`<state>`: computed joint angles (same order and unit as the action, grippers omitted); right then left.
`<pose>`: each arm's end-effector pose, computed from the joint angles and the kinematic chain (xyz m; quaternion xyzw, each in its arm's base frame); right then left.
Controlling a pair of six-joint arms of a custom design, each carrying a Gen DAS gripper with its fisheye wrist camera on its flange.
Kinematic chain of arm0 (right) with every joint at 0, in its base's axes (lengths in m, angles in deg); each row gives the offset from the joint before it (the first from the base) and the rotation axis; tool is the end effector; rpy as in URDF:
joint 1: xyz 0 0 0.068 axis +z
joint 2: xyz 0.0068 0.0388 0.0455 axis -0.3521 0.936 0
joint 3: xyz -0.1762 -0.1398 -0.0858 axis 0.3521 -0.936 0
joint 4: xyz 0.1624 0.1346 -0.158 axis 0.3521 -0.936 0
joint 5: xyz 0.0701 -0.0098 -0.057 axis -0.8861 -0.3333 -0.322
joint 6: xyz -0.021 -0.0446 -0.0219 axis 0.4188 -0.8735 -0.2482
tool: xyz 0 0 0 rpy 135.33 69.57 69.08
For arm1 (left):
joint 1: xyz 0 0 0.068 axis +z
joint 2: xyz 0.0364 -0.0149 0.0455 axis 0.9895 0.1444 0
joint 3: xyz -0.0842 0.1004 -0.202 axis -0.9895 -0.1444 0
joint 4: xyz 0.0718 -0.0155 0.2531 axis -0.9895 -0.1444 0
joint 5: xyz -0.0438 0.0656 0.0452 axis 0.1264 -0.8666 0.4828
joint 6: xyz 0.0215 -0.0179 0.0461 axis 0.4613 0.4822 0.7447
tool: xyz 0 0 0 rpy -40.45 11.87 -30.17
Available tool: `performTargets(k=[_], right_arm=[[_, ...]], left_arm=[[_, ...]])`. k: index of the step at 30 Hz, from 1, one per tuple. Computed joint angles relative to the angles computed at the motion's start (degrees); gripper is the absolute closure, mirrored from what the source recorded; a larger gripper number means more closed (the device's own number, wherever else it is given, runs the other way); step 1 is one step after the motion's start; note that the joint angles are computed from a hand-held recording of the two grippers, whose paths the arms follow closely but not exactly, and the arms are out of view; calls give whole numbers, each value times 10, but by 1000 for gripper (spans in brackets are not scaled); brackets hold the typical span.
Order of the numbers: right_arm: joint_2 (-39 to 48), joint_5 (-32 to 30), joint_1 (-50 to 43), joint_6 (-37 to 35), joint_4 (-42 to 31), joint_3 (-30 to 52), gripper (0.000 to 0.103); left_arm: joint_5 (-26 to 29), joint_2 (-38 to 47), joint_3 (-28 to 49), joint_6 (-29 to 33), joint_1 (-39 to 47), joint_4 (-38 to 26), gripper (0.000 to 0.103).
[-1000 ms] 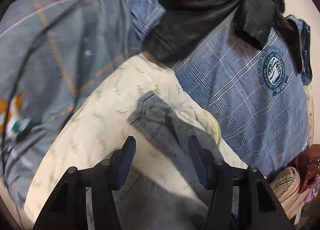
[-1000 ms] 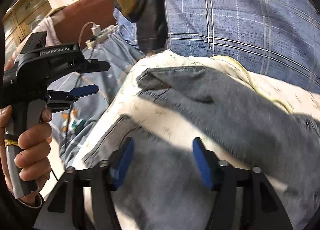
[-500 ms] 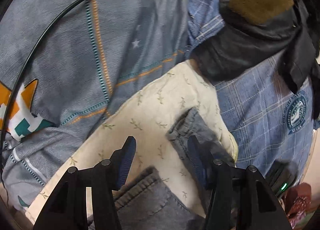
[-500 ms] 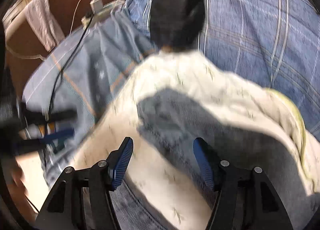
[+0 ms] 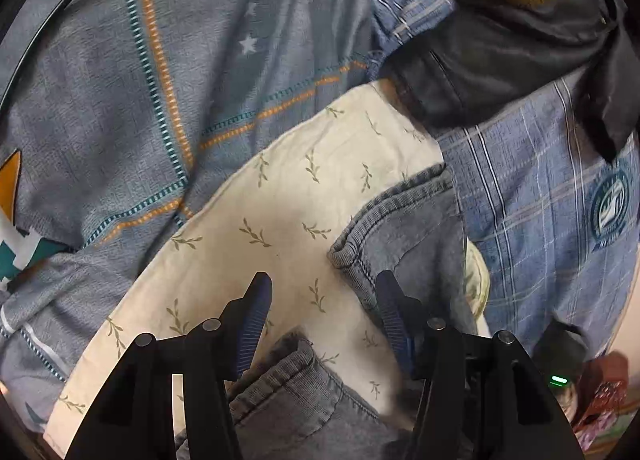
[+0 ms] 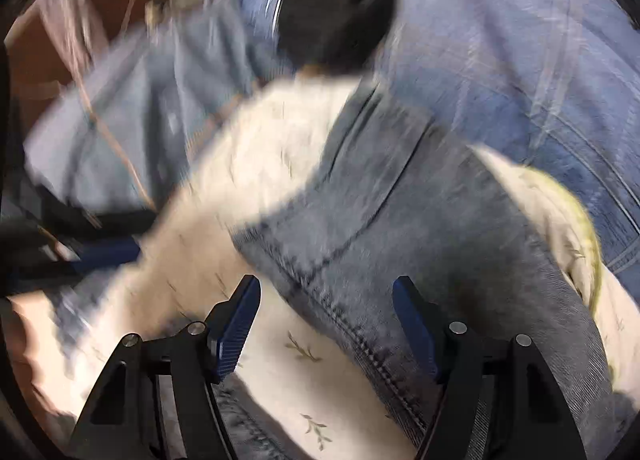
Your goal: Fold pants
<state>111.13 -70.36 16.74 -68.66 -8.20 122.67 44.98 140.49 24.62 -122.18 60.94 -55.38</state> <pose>0.2285 0.1710 0.1278 -0.1693 0.9660 0.0531 0.1881 0.2406 -0.1000 0.1207 -0.2642 0.9032 -0.2873 0.1786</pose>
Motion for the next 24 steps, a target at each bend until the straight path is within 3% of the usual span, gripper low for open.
performTargets(k=[1,2,3,5,8,11,13,14,15,16,21,22,24], right_arm=[[31,6,7,-6,-5,14,37],[58,32,19,-8,-9,24,47],[56,62,33,-8,-1,18,62],[32,59,39,5,-14,13,100],[-61,48,59,28,-22,-27,101],[-160,31,84,50,-44,-61,101],[-179,17,98,60,-53,-75,101],[-179,15,104,69,-48,-88,101],[-167,-1,101,70,-39,-92,101],[-134,-15,99,75,-5,-89,101],[-195,10,149,116,-10,-100,97],[-202,17,154,124,-13,-101,95],[-188,16,149,149,3,-111,87]], left_arm=[[-4,4,1,1,-4,8,49],[-4,8,2,1,-5,14,49],[1,19,5,2,-4,20,49],[25,35,1,-6,4,41,49],[82,67,-7,-23,17,94,49],[133,92,-29,-54,24,186,46],[140,110,-34,-71,18,226,47],[120,113,-24,-63,11,205,53],[94,112,-16,-58,3,182,83],[69,110,-6,-48,-3,153,96],[32,36,-45,-62,5,162,94],[-4,43,-24,-46,-4,125,94],[-17,92,11,-46,-13,85,93]])
